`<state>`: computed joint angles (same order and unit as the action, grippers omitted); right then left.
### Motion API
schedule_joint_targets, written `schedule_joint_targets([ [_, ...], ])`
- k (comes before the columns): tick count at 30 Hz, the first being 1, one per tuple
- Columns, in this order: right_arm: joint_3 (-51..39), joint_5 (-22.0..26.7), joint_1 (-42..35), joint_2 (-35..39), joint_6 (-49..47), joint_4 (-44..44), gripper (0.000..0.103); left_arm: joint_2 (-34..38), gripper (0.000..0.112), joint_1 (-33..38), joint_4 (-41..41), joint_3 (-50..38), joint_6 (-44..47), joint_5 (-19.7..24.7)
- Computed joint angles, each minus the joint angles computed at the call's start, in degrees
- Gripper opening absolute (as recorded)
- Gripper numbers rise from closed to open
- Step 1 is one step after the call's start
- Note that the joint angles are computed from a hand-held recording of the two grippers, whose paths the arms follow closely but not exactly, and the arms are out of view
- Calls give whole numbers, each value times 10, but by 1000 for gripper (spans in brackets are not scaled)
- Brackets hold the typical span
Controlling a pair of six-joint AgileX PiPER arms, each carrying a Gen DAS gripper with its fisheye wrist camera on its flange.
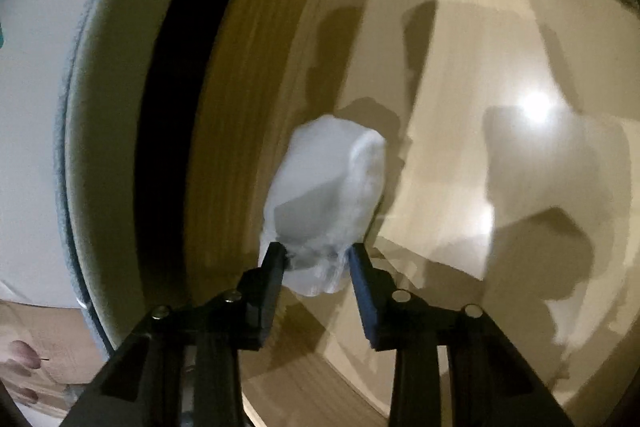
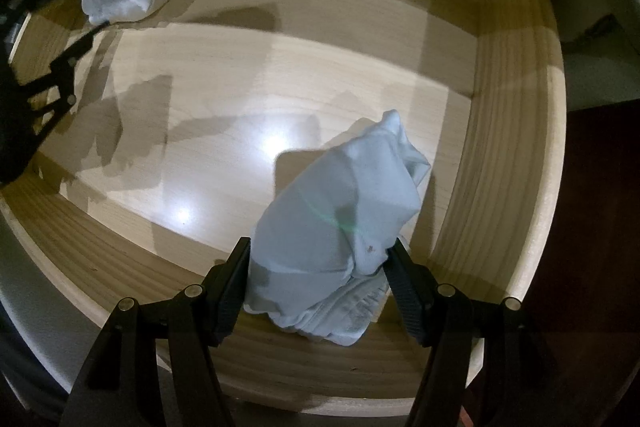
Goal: Take underwear out of drawer
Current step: 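Reach the left gripper to the rolled white sock and close on it while the right holds the cloth, then lift the white sock with the left gripper while the right holds the white cloth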
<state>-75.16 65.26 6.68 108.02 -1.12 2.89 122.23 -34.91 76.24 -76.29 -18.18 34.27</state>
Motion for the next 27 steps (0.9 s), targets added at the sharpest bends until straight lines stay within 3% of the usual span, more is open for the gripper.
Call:
schedule_joint_targets([
  [3, 0, -3, -2, 1, -3, 2, 63, -5, 26, -2, -5, 11, -4, -2],
  [8, -1, -2, -6, 0, -5, 3, 63, 4, 13, 5, -92, -34, 70, 4],
  [15, -2, -2, -8, -2, -8, 6, 63, -11, 9, 3, -101, -20, 82, 3],
  [21, 0, -3, -11, -4, -11, 11, 64, -48, 8, -5, -185, -7, 164, 21],
  [27, 2, -5, -14, -7, -16, 18, 64, -59, 8, 0, -312, -43, 250, 83],
])
